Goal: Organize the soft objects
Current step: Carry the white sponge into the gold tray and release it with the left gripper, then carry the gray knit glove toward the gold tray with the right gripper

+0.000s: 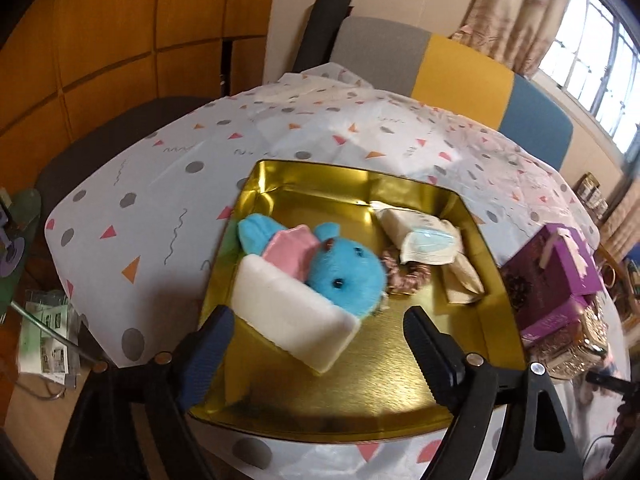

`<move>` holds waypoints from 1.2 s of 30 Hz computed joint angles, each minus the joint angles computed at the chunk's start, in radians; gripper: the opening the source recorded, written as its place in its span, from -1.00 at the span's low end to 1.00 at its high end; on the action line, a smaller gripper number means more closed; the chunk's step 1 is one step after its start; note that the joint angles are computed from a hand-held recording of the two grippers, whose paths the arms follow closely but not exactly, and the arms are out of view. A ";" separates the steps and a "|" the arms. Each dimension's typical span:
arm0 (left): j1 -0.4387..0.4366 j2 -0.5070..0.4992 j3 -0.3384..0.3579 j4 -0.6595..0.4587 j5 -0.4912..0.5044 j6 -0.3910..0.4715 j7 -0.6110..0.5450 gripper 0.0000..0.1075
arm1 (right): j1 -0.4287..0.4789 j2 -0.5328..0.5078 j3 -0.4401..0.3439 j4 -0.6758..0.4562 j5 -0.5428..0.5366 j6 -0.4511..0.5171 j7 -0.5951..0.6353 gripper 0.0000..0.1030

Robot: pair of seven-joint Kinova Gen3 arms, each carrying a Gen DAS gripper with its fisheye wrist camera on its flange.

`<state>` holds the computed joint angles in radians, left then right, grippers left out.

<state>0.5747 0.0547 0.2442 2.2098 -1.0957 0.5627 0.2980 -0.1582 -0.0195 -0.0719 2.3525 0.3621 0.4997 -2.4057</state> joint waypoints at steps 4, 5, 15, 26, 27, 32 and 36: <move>0.026 0.003 0.018 -0.008 -0.016 0.024 0.013 0.68 | -0.002 -0.001 -0.003 0.001 0.009 0.000 -0.005 -0.58; 0.030 0.002 0.020 -0.009 -0.017 0.026 0.013 0.68 | -0.003 -0.002 -0.003 0.002 0.009 -0.001 -0.005 -0.58; 0.078 -0.007 0.051 0.000 -0.067 0.067 0.056 0.68 | -0.003 -0.004 -0.006 0.001 0.020 0.003 -0.015 -0.58; 0.084 -0.017 0.064 0.007 -0.069 0.043 0.039 0.68 | 0.001 -0.019 -0.004 0.001 -0.004 -0.008 0.014 -0.59; 0.086 -0.018 0.065 0.010 -0.075 0.041 0.043 0.68 | 0.008 -0.026 0.005 0.002 -0.027 -0.018 0.038 -0.60; 0.085 -0.017 0.068 0.011 -0.074 0.030 0.026 0.68 | 0.046 -0.052 0.013 -0.007 -0.072 -0.037 0.067 -0.60; 0.085 -0.015 0.066 0.014 -0.065 0.017 0.016 0.68 | 0.062 -0.068 0.004 -0.054 -0.080 -0.016 0.079 -0.60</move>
